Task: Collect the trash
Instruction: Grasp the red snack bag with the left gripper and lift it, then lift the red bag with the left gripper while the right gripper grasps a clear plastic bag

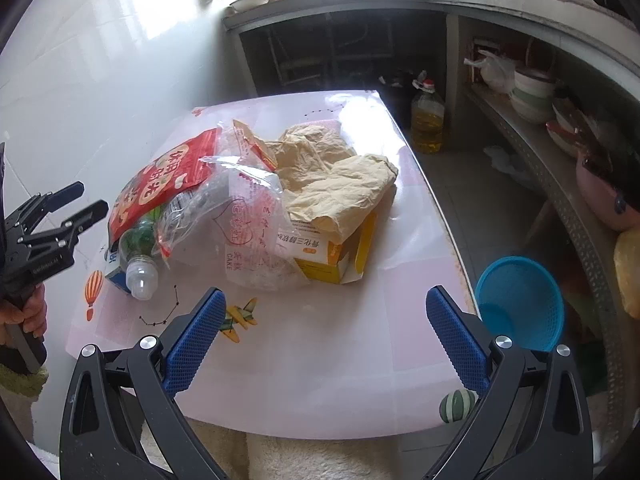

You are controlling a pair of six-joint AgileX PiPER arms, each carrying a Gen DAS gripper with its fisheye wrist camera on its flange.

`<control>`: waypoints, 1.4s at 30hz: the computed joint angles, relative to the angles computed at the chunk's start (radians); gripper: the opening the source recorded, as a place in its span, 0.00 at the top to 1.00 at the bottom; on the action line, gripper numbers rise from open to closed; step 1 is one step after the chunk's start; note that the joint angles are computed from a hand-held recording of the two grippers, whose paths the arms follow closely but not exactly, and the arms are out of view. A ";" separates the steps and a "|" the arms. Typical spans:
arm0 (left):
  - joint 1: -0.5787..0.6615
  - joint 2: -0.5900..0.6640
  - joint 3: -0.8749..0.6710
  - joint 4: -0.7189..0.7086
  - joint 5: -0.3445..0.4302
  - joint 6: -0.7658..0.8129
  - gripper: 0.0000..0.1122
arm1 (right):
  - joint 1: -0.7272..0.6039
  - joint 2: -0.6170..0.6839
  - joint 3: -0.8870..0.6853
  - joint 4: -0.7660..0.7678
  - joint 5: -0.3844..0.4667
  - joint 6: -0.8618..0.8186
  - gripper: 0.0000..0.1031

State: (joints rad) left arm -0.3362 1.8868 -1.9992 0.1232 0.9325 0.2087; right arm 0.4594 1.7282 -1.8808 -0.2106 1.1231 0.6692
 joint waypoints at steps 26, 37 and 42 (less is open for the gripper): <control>-0.148 0.032 0.240 0.735 -0.216 -0.048 0.93 | -0.052 0.006 0.007 0.019 -0.011 0.025 0.06; -0.112 -0.030 0.226 0.946 -0.232 -0.374 1.00 | -0.051 -0.061 0.042 -0.003 -0.051 0.041 0.06; -0.077 -0.075 0.217 1.026 -0.213 -0.547 1.00 | -0.059 -0.082 0.047 0.039 -0.096 0.020 0.07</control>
